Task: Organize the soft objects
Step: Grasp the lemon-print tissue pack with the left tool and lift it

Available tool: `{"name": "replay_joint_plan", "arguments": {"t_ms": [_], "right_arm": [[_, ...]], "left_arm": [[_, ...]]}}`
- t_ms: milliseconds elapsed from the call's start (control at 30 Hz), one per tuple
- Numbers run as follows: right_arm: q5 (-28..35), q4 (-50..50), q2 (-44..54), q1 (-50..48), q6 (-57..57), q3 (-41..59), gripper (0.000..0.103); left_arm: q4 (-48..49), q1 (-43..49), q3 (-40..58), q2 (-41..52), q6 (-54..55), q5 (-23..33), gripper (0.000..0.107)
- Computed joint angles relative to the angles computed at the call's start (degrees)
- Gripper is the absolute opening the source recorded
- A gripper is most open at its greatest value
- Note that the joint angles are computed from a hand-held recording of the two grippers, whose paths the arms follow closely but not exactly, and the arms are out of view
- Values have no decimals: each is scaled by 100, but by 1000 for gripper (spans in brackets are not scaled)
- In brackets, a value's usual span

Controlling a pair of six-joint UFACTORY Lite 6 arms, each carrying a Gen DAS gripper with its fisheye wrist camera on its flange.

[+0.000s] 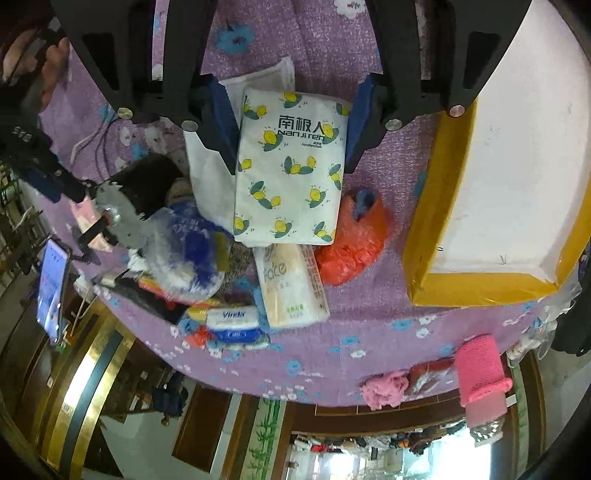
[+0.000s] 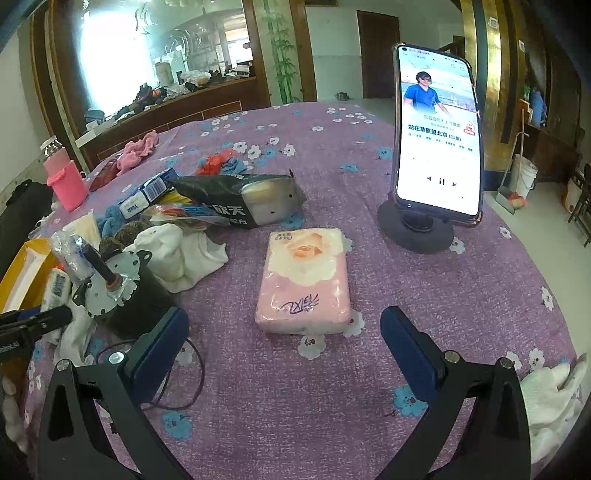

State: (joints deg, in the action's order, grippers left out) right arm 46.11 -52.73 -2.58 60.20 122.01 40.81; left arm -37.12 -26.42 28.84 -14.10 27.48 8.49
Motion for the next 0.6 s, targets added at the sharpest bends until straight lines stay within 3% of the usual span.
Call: {"name": "replay_joint_plan", "arguments": {"t_ms": [100,267,400,500,600], "right_arm": [[-77,36,-35,-62,-2,-51,103],[-207,-73,-466,-83,176,-342,103],[387,171,-1398,169,65,-574,103],[136,930,-1652,-482,-1131,-519,103],[-176,1631,-1058,-1157,-2359,-188,103]], "left_arm": [[-303,164,-354,-700,223,256,51],[228,397,-995,-2178,-339,959,52],[980,412,-1342,-3088,-1052,1463,53],[1261,197,-1496,-3288,-1467,1456,53],[1385,67,-1566,-3428,-1735,1576,53]]}}
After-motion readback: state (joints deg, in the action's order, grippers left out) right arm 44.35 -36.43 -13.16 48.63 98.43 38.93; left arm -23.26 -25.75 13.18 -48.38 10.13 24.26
